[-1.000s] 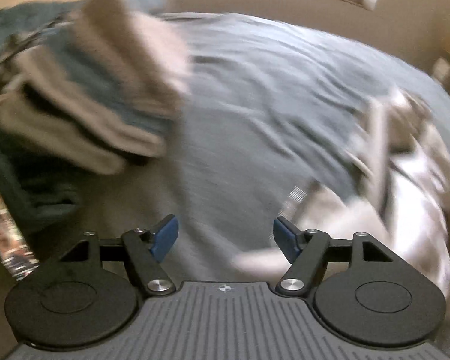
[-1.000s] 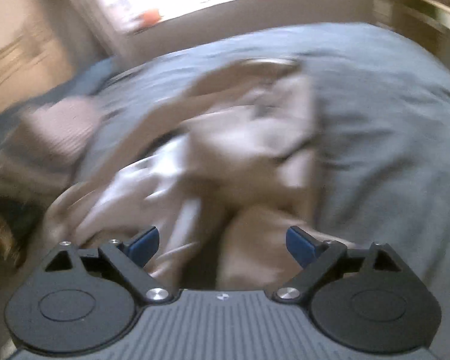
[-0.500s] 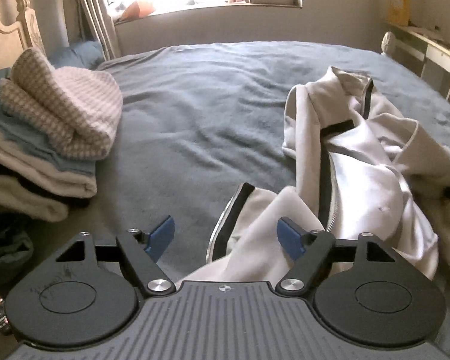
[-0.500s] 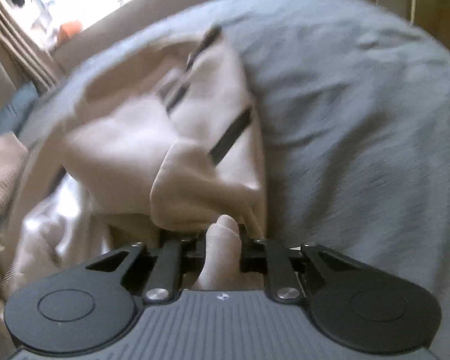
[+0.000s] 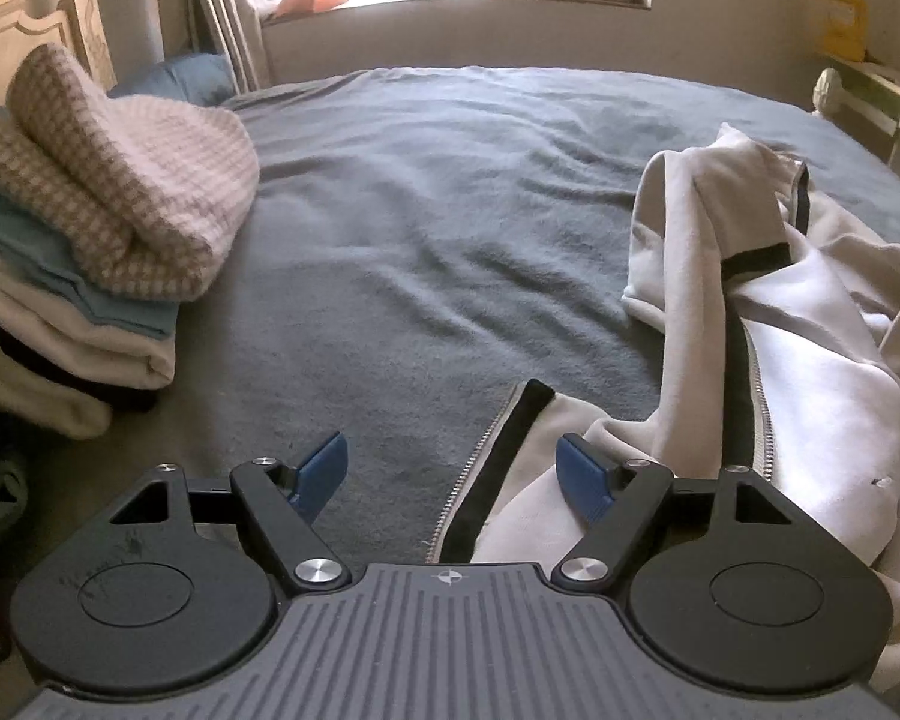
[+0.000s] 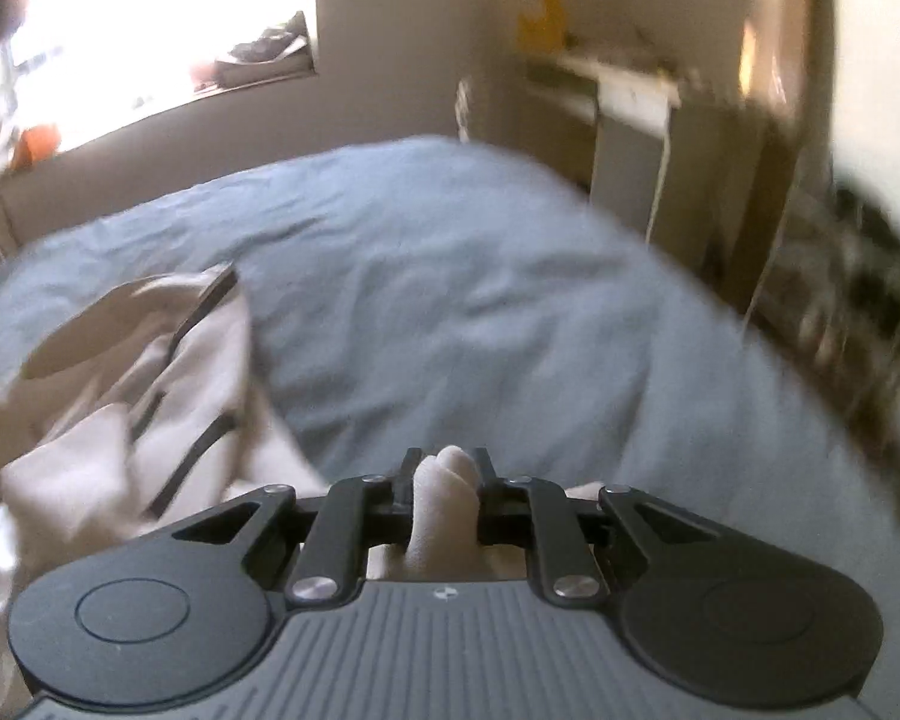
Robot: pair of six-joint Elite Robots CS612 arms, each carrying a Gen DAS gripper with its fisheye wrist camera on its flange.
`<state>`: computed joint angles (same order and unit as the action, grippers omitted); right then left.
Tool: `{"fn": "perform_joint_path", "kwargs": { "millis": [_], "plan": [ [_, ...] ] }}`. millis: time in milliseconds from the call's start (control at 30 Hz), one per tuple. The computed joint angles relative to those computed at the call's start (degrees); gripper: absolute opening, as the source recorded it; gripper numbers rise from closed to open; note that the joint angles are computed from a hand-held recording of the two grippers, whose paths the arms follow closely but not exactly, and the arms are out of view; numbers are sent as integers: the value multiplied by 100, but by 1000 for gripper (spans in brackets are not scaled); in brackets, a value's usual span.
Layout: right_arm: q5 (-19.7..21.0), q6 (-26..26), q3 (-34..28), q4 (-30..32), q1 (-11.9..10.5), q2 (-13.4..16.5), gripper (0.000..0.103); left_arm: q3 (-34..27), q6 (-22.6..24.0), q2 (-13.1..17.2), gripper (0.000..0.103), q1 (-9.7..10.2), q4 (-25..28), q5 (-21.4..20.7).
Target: Fold clothes
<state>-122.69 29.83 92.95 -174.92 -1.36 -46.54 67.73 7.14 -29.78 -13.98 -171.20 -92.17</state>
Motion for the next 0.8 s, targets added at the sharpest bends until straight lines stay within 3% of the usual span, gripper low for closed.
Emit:
{"fn": "perform_joint_path", "kwargs": {
  "millis": [167, 267, 333, 400, 533, 667, 800],
  "plan": [
    [-682, -2117, -825, -235, -181, 299, 15, -18, -47, -3, 77, -13, 90, 20],
    [-1124, -3101, -1599, -344, -338, 633, 15, -59, -91, 0, 77, -4, 189, -29],
    [-1397, -3420, -2172, -354, -427, 918, 15, -97, -125, 10, 77, 6, 270, -67],
    [-1560, -3397, -2701, -286, -493, 1212, 15, -124, -161, 15, 77, 12, 353, -109],
    [-1607, -2573, -3504, 467, -566, 1720, 15, -183, -125, 33, 77, 1, 503, -130],
    [-1340, -1903, -4163, 1547, -567, 2183, 15, -276, -101, 69, 77, 0, 622, -146],
    [-1141, -1702, -4548, 2366, -482, 2511, 19, -390, -190, 121, 77, 18, 793, -224]
  ]
}}
